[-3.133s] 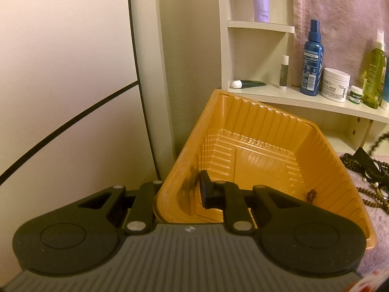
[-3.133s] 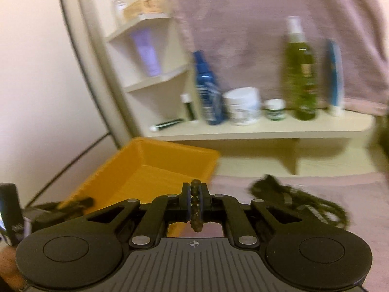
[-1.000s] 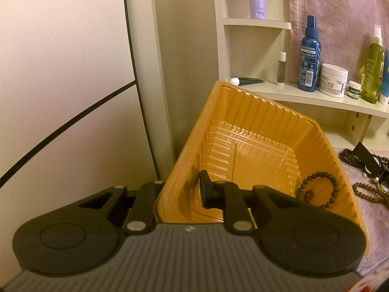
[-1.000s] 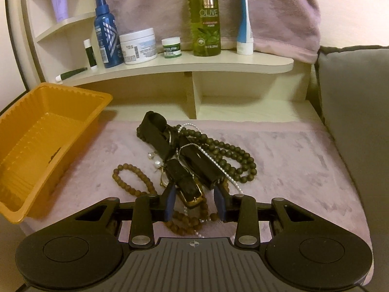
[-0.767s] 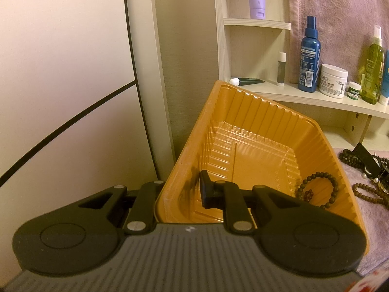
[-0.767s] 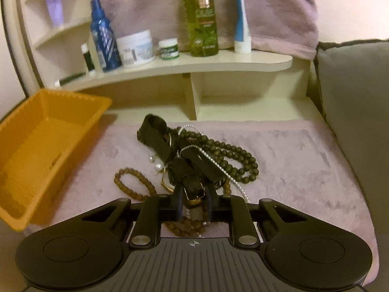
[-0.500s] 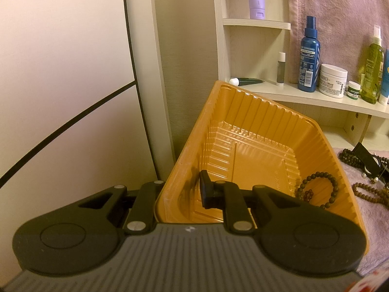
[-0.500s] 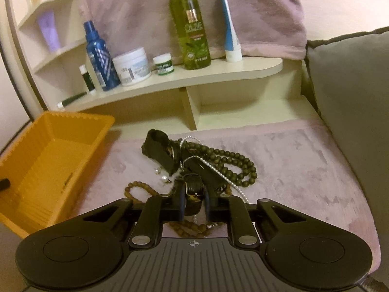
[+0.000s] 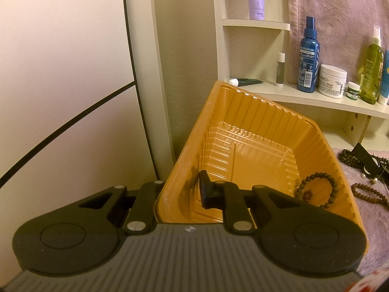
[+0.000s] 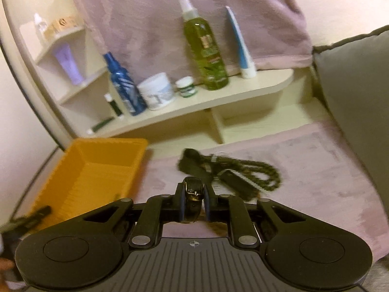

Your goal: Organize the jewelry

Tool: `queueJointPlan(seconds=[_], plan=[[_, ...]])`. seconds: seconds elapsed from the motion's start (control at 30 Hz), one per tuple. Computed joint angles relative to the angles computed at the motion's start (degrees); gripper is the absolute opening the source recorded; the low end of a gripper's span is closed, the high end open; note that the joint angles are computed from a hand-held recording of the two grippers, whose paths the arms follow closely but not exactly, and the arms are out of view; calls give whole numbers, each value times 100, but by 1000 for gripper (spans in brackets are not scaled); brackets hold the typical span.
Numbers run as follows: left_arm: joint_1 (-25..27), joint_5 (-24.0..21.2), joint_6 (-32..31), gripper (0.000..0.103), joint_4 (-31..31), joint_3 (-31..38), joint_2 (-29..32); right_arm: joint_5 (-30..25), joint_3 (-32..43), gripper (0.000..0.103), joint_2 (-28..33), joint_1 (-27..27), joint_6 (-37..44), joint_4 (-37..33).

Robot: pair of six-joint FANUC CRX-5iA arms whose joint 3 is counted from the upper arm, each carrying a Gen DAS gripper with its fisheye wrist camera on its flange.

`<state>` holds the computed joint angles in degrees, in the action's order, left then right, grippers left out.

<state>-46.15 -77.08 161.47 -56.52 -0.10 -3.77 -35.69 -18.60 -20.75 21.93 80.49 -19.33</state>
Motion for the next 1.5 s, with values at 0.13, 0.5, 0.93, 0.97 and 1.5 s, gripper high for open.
queueJointPlan(seconds=[0.13, 0.5, 0.93, 0.97, 1.5], plan=[[-13, -6, -3, 15, -3, 9, 2, -302, 334, 15, 116, -51, 537, -776], [-27, -14, -1, 15, 2, 27, -5, -440, 835, 15, 755, 790, 777, -1165], [-25, 9, 11, 15, 21, 4, -40, -199, 715, 18, 1117, 1506, 686, -223], [-25, 10, 6, 15, 20, 2, -42, -186, 685, 24, 1112, 1539, 697, -139], [-38, 3, 27, 14, 21, -4, -46, 176, -35, 56, 322, 1109, 685, 55]])
